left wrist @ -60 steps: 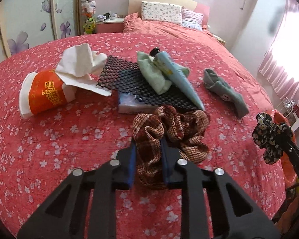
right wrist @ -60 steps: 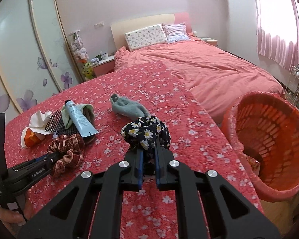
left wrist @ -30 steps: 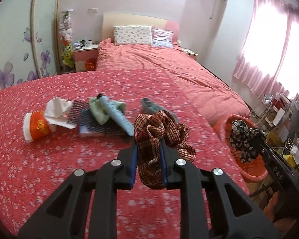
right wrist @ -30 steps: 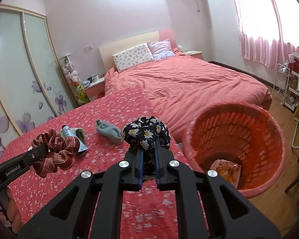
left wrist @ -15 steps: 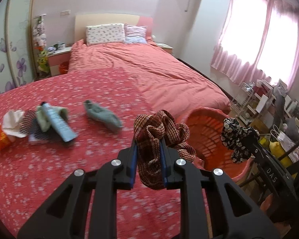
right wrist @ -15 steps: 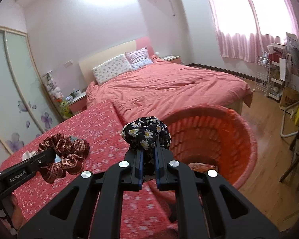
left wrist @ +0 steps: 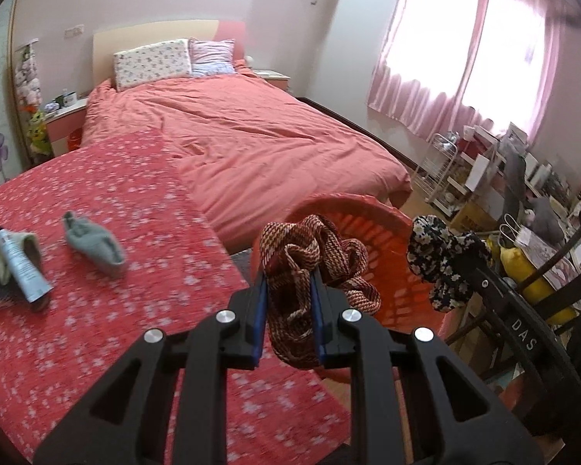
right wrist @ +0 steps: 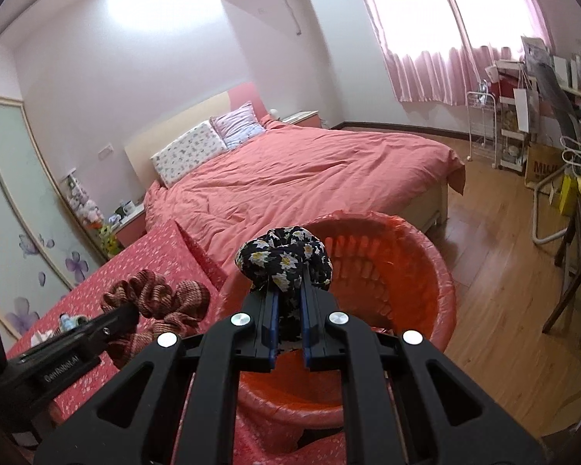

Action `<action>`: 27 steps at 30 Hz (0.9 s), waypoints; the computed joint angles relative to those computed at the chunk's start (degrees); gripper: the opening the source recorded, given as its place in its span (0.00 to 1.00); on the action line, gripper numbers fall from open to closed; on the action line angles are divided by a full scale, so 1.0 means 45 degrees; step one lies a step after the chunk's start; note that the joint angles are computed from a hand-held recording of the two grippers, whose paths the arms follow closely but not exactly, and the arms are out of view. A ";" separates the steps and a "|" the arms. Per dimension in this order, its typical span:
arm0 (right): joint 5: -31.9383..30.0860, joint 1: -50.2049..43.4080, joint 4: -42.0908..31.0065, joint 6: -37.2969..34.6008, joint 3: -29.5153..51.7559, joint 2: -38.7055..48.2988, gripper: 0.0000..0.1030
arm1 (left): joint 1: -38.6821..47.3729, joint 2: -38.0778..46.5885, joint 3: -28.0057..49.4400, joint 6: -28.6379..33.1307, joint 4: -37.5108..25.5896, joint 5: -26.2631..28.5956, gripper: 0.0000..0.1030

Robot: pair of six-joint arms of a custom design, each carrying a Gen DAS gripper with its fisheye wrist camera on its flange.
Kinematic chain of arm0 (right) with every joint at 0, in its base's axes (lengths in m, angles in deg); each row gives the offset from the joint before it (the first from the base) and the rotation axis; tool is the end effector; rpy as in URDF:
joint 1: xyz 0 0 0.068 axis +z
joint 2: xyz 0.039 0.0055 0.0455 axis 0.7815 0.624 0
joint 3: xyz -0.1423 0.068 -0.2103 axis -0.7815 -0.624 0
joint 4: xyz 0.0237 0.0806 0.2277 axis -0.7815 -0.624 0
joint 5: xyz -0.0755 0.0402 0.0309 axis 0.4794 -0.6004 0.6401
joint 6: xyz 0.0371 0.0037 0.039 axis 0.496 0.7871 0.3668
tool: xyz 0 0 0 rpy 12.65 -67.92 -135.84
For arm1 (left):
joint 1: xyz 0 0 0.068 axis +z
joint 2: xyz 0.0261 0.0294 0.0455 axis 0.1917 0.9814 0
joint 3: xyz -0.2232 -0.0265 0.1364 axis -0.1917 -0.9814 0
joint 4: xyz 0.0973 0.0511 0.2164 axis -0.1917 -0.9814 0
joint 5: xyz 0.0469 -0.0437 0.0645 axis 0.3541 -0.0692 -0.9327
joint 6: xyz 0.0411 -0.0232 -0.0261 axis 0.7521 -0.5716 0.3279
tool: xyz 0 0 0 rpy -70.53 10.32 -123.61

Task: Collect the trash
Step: 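Carry both scrunchies over the orange basket and open both tools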

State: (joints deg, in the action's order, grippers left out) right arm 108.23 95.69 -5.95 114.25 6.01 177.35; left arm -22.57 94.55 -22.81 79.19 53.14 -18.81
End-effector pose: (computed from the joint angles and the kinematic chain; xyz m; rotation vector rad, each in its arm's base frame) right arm 0.2332 0.1913 0.0398 0.6746 1.9912 0.1148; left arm 0.3358 -0.2277 0.0657 0.5555 2.3036 -0.4863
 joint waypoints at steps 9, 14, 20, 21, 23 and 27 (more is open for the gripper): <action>-0.0477 -0.0756 0.1215 -0.0186 -0.0218 0.0453 0.12 | -0.0530 0.1576 0.2206 -0.0001 -0.0987 0.0048 0.24; -0.0855 -0.1056 0.1561 -0.0199 -0.0330 0.0712 0.29 | -0.0499 0.2307 0.3002 0.0001 -0.1354 -0.0054 0.39; -0.0831 -0.0860 0.0907 0.0047 -0.0152 0.0686 0.37 | -0.0159 0.2231 0.2624 -0.0043 -0.1066 -0.0083 0.47; -0.0831 -0.0859 0.0794 0.0044 -0.0152 0.0628 0.37 | -0.0080 0.2138 0.2478 -0.0028 -0.0996 -0.0109 0.48; -0.0708 -0.0691 0.0283 0.0158 -0.0004 0.0484 0.37 | 0.0104 0.1841 0.1945 0.0041 -0.0678 -0.0236 0.51; -0.0655 -0.0635 -0.0272 0.0089 0.0123 0.0169 0.37 | 0.0510 0.1214 0.0783 0.0246 -0.0031 -0.0613 0.55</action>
